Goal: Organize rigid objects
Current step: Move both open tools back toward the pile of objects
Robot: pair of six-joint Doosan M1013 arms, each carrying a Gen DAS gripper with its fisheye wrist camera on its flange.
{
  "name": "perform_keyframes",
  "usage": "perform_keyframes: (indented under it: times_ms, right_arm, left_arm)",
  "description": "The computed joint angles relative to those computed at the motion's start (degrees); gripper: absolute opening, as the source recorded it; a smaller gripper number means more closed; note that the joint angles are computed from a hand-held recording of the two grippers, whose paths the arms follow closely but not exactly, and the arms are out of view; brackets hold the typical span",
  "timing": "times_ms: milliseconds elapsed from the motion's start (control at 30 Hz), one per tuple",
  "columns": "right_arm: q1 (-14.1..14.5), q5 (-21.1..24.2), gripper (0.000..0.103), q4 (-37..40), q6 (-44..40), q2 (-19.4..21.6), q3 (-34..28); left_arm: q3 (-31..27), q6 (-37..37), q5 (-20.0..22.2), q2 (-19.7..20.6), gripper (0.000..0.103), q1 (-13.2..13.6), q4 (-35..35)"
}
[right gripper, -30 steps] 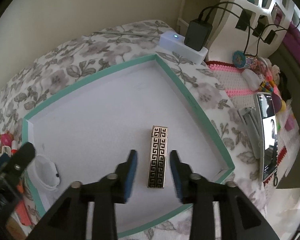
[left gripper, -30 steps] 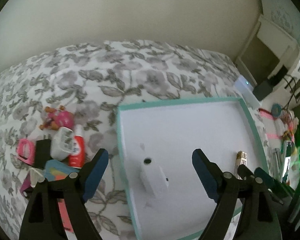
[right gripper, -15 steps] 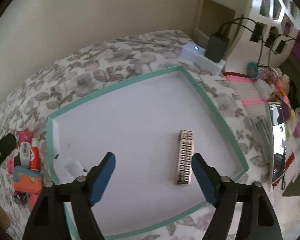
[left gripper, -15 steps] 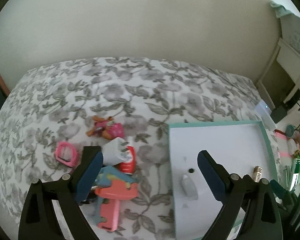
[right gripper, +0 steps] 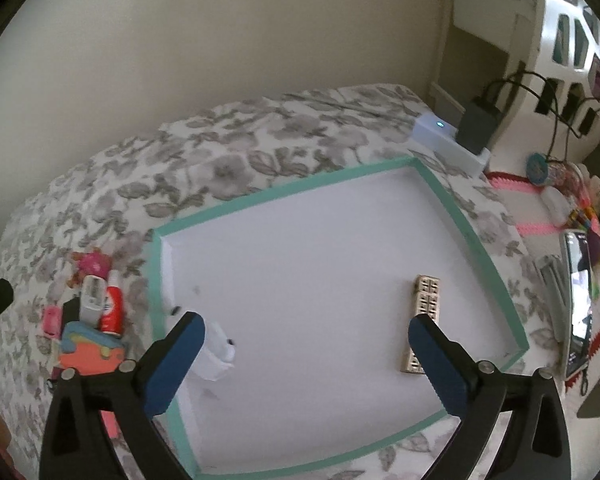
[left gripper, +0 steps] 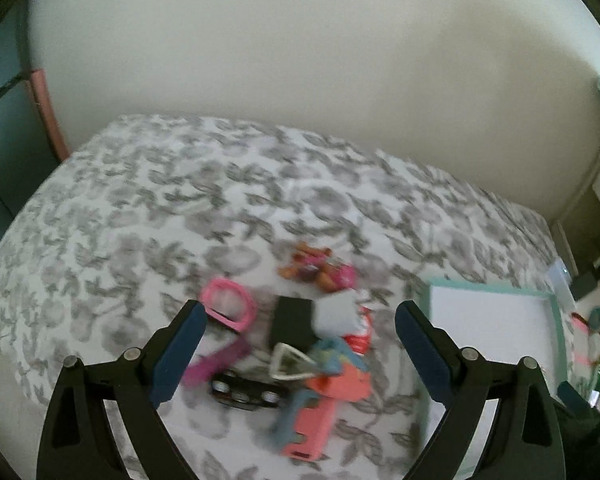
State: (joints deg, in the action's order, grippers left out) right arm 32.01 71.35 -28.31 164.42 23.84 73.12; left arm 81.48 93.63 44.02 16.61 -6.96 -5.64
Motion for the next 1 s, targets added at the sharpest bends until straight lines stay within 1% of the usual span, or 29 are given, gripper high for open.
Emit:
perform_keyframes:
  times_ms: [100,200,267,333,433,500,633,700,767,833,1000]
  right_arm:
    - [0.3,-1.4,0.103,-0.15,-1.06,0.32,-0.51]
    - [0.64,-2.81,0.103,-0.2,-2.83,0.76,-1.05]
    - [1.02,-3.17,0.103,-1.02,-4.24,1.25,-1.54]
    - [0.96,-3.93,0.103,0.54,-6.09,1.74,-2.22]
    - [0.97,-7.48,0.103,2.29,-6.87,1.72,-2.05]
    - [1.37,-8.58,0.103,1.96,-6.87,2.09,-2.45]
    - [2.09,-10.85,0.103,2.38,-8.6,2.91,-3.44]
    - [2.3,-11.69,0.103,3.35,-9.68,3.41,-4.07]
    - [2.51,-12.05,0.103,3.75,-10.6,3.81,-4.55]
    - [2.66,-12.54,0.103,4.19,-11.8,4.11,-4.95]
    - [2.55,-13.5,0.103,7.94,-14.88,4.75,-5.84]
  left_arm:
    - [1.04,-0.24,-2.5,-0.55,0.096,1.1,0.47]
    - [1.59,-0.49,-3.6,-0.58,0.096,2.25,-0.41]
    - [1.57,-0.33,-3.14,-0.32,0.096,2.95,-1.82]
    - [1.34,0.32,-1.98,0.14,0.096,3.94,-4.25]
    - [1.13,0.43,-0.4,0.69,0.096,4.95,-5.85]
    - [1.1,0.72,-0.08,0.85,0.096,5.43,-6.11]
    - [1.15,-0.41,-0.86,0.66,0.096,5.55,-2.72]
    - [1.27,-2.07,-1.47,0.48,0.096,5.16,1.78]
    - [1.11,-2.85,-1.25,0.51,0.096,5.2,3.85]
    - [0.77,-3.31,-0.44,0.72,0.096,5.47,4.5]
    - [-0.27,-3.01,2.0,1.48,0.096,6.47,3.17]
